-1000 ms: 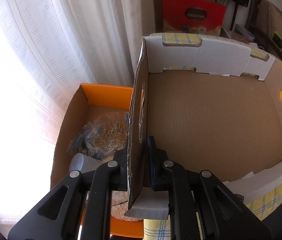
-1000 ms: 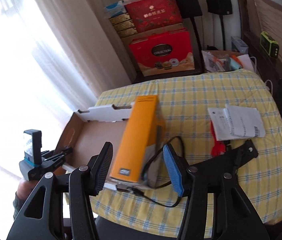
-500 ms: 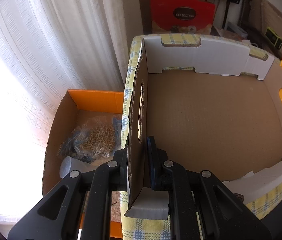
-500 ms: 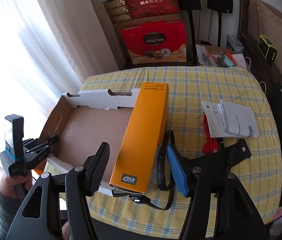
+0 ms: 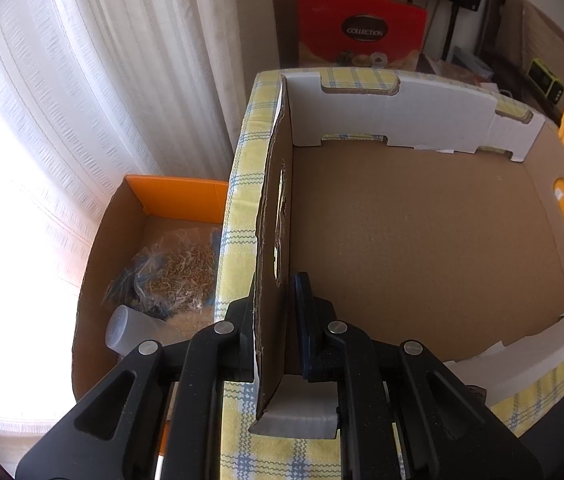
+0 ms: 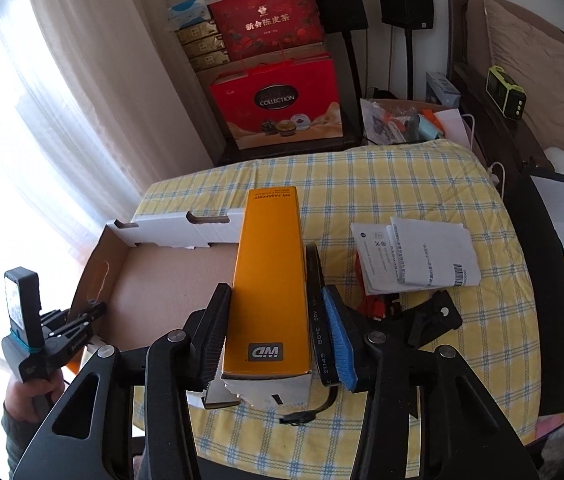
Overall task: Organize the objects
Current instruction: 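Lift the MY PASSPORT box with the right tool and carry it over the tray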
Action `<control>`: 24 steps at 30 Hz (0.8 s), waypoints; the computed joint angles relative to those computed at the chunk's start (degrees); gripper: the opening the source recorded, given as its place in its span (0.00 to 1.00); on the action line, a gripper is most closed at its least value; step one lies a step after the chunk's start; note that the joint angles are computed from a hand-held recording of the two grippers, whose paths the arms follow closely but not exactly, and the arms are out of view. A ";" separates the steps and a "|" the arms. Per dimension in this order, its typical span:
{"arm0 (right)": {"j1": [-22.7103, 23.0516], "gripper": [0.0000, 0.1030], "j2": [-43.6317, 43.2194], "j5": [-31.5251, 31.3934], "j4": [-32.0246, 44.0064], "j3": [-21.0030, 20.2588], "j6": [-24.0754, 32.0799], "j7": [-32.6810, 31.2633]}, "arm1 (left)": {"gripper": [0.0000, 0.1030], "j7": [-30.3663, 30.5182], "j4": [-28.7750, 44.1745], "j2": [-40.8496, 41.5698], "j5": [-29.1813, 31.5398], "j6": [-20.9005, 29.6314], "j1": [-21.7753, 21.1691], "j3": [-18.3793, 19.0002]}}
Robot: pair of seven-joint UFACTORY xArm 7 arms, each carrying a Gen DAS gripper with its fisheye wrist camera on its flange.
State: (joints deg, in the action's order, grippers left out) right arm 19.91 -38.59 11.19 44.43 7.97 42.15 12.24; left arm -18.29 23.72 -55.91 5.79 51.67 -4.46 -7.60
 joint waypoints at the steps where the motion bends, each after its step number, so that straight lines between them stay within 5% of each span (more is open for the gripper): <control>1: -0.15 0.45 -0.31 -0.11 0.18 -0.09 0.06 0.08 | 0.12 -0.26 0.05 0.07 -0.18 -0.04 -0.19 -0.23; 12: -1.42 0.45 -2.79 -0.61 3.56 -0.91 1.24 -0.50 | 0.12 -4.29 1.20 1.52 -0.97 0.10 -2.12 -2.44; 19: 2.74 0.45 -1.29 5.41 4.50 -2.74 0.40 -3.00 | 0.13 -6.08 1.70 2.24 -1.79 -0.18 -3.91 -2.78; 24: 3.43 0.45 1.21 6.31 3.96 -0.49 -1.09 -2.41 | 0.13 -7.31 2.26 2.56 -2.19 0.12 -4.88 -3.07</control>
State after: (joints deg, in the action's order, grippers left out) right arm 23.34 -37.37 17.50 48.38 7.49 41.06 9.83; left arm -25.61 25.98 -53.35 3.59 51.79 -9.34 -10.68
